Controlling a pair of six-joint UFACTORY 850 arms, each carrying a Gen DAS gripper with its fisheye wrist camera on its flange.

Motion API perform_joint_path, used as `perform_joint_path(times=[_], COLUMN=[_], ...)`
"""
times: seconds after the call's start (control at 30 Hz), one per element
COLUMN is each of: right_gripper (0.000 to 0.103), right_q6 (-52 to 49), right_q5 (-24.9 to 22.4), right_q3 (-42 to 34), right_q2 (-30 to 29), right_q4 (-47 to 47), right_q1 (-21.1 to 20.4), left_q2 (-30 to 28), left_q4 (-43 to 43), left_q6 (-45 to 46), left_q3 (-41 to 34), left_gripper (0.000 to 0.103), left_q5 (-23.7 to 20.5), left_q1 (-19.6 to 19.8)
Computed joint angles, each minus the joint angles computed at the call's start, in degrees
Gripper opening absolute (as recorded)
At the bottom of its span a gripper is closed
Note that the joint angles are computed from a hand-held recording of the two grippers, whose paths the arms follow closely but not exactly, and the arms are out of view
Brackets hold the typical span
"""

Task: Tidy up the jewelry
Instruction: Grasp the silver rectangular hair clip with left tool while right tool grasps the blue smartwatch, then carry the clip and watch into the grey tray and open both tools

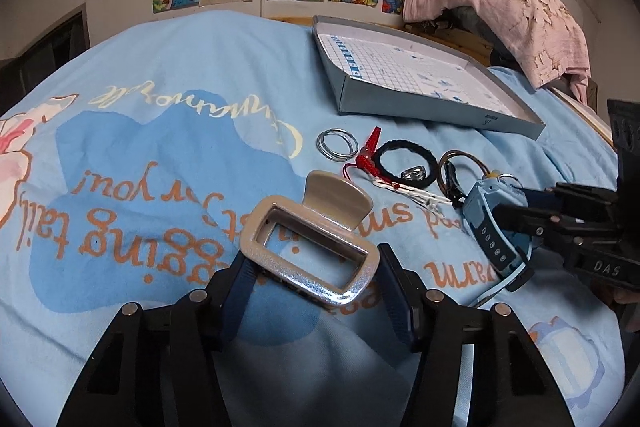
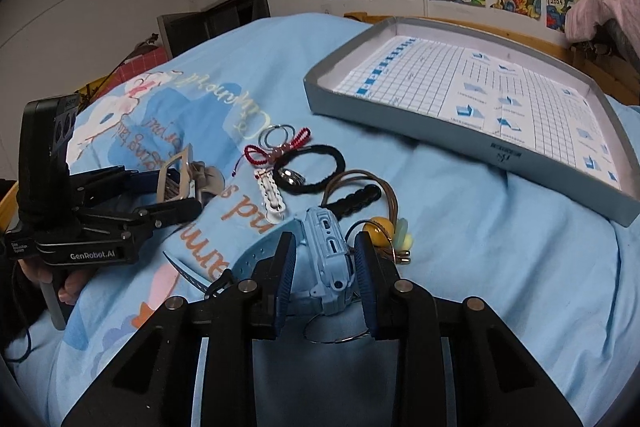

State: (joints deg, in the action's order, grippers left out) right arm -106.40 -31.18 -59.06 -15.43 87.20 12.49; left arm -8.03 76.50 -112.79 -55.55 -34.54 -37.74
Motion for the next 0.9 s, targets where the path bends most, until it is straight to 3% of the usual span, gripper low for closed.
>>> perform_joint_path(times=[0.27, 0.57, 0.9], right_gripper=[0.021, 0.017, 0.016], right_q6=[-4.3, -11.75, -6.6], right_q5=[0.64, -7.04, -12.49], right_q3=[1.5, 5.08, 2.27], right_q2=[0.42, 3.93, 3.29], right_q4=[3.94, 14.48, 22.66], right_q1=[0.07, -3.58, -8.95], left_q2=[0.83, 1.25, -5.7], left_q4=[4.9, 6.84, 2.18], left_q6=[-2.36, -5.69, -2.12], left_q3=[-0.22, -3.27, -16.58], left_gripper=[0.057, 0.057, 0.057], left_q5=[-0.35, -3.71, -5.45], left_q1=[-1.5, -4.08, -1.93])
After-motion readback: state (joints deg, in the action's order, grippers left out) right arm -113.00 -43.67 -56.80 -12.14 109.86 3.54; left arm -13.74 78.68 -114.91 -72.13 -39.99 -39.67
